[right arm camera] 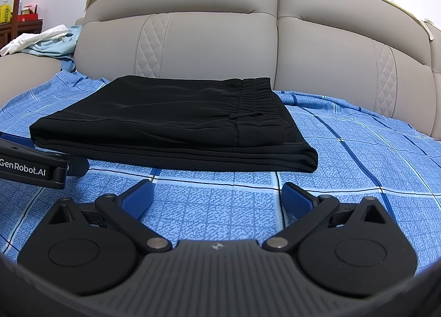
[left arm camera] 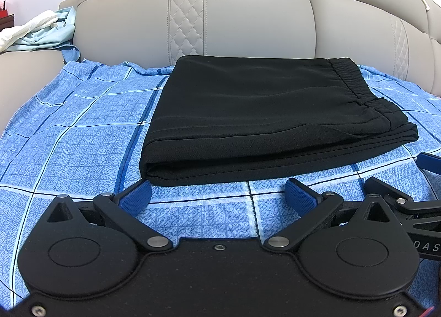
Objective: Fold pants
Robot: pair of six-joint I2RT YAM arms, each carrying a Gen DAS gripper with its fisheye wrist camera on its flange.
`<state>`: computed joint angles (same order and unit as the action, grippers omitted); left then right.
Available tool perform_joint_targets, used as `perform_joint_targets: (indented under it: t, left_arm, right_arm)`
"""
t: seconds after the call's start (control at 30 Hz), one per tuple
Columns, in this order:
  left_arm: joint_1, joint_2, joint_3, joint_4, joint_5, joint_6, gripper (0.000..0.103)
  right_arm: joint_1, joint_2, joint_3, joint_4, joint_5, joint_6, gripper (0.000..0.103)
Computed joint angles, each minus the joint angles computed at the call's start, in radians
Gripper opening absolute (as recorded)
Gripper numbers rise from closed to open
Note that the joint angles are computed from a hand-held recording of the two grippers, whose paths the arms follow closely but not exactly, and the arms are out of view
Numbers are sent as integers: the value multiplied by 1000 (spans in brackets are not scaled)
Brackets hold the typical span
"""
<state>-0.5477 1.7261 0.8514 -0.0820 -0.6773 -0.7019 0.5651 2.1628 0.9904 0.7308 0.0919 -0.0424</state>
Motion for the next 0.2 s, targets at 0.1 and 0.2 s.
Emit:
perform_joint_targets:
  t: [0.1,0.2]
  left_arm:
    - [-1,0,1,-1,-2,-1,103]
    - [-1,-2,1,-2,-2,-1,103]
  right_arm:
    - [0,0,0,0,0,0,103]
    - [0,0,0,0,0,0,103]
